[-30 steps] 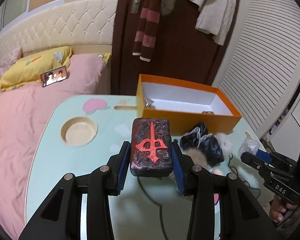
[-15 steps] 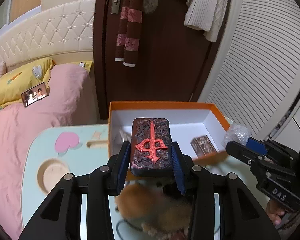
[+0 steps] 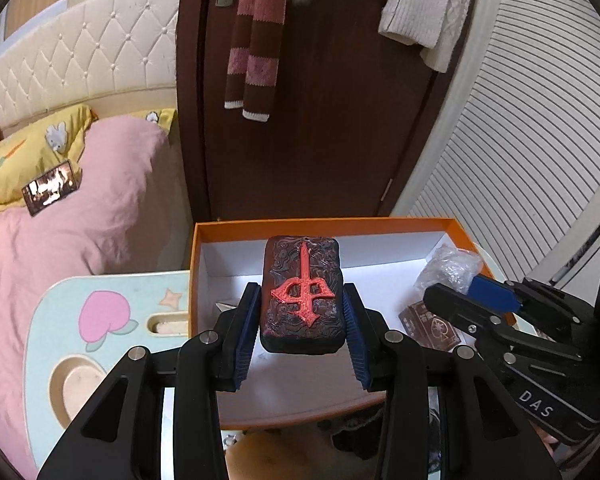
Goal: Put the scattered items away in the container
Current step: 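Drop the plastic bag into the orange box with the right gripper while the left gripper drops the pouch in, then withdraw both open grippers from the orange box back over the table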
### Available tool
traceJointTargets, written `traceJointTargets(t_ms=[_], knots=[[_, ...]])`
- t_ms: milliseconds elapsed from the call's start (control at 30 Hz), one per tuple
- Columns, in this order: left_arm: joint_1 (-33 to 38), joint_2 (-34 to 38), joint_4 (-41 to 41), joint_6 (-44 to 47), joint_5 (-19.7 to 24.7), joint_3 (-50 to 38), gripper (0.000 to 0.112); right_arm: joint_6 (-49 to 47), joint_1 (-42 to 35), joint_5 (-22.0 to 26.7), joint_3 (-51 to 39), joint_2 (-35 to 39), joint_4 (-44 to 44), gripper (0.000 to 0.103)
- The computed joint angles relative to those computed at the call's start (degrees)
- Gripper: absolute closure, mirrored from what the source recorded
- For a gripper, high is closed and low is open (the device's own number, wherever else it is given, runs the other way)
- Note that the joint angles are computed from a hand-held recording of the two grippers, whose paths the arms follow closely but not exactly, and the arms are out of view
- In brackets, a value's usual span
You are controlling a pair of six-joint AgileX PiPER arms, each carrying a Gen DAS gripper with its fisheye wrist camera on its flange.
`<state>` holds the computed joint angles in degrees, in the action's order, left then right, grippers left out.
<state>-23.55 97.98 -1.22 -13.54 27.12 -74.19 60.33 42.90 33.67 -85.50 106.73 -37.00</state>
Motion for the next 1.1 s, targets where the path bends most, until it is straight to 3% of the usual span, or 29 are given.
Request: traceJointTargets(t_ms=[100,167,233,400,667,800,967,1100], knots=[[-0.21,-0.16,2.22,-2.27,-1.06,0.88,0.069,0.75,-0.17,-0.16,0.05,0.36,-0.25,0.073],[-0.81,-0.86,5.79,-5.00,-2.11,1.73,0.048,-0.44,-0.67,-1.23,0.32,0.30,1.53,0.052],[-1.09,-1.91,8.46,-7.67,-3.67,3.01,0.042,3.15,-0.31,-1.66,1.30,-0.24,-1.65,0.046],[0.09,-3.71,2.63,-2.80,-4.91,4.69,0.041,5.41,0.80,-0.43,2.21,-1.25,-4.72,0.046],[-1.21,-9.46,8.64,-8.66,-5.42,10.21,0.041,9.78,2.61,0.13,5.73,-4.70,-7.67,0.046],[-1.40,-13.55,7.87,-8.00,-4.85,13.46,0.041,12.19,4.14,1.27,7.31,-6.80,-9.32,0.046],[-4.38,-18.72,18.74,-18.85,-2.70,18.37,0.041,15.56,7.65,4.49,9.82,-9.27,-11.31,0.042],[-6.62,-22.93,21.73,-22.68,-2.26,23.41,0.041,18.17,12.10,9.63,12.02,-10.92,-13.46,0.040]])
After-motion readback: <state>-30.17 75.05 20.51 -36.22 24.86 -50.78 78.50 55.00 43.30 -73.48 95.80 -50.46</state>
